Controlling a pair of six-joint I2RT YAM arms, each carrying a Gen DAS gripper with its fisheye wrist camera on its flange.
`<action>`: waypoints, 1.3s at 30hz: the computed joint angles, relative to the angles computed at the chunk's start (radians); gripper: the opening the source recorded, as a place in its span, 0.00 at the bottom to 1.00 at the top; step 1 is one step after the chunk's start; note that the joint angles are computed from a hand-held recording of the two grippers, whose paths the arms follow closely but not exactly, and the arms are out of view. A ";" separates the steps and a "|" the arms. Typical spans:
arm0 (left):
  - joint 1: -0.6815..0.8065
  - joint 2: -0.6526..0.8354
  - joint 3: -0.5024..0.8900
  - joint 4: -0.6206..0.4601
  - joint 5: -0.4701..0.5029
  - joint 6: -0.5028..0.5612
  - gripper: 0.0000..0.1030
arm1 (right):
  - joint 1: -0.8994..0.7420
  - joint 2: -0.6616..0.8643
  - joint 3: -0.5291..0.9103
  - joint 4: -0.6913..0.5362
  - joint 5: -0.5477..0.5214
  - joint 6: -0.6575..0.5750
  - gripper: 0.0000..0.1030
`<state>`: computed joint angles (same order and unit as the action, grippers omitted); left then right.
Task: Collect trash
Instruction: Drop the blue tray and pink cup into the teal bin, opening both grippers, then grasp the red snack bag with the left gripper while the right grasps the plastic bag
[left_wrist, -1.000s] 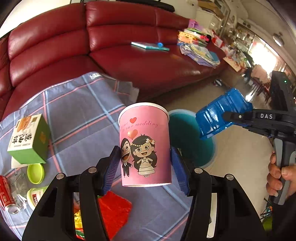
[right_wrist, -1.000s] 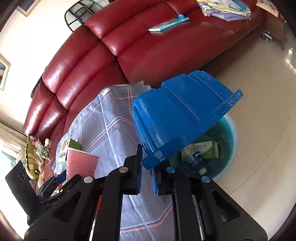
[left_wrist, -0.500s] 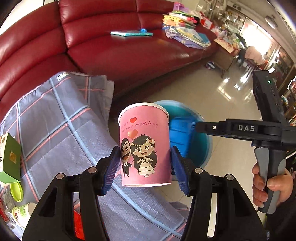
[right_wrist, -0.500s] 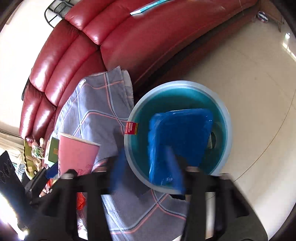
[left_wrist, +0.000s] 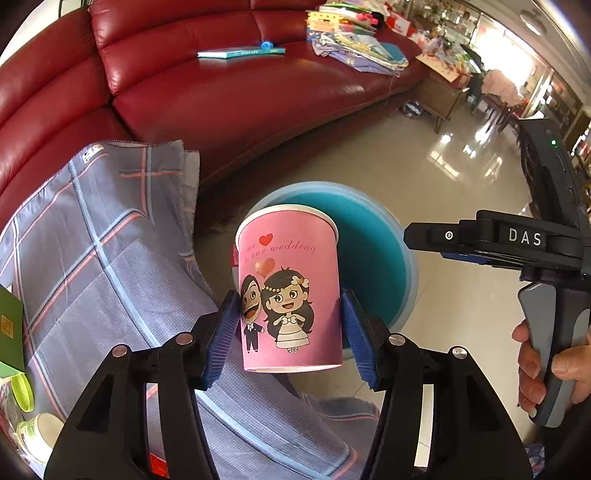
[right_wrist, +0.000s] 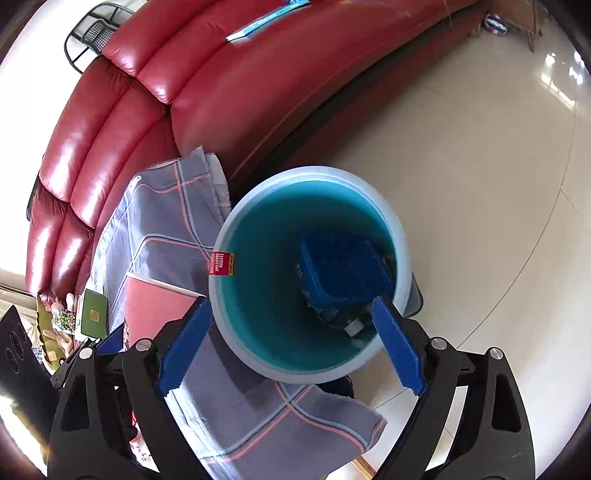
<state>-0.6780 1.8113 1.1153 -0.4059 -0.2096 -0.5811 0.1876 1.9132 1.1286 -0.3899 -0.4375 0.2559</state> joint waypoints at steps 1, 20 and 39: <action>-0.003 0.015 0.013 -0.003 0.005 0.003 0.56 | -0.005 -0.004 -0.004 0.002 0.002 -0.001 0.82; 0.016 0.186 0.162 0.003 0.020 0.025 0.84 | -0.014 0.001 0.007 -0.014 0.064 -0.004 0.82; 0.016 -0.141 -0.164 0.036 -0.020 -0.085 0.92 | 0.184 -0.141 -0.032 -0.077 0.141 0.059 0.87</action>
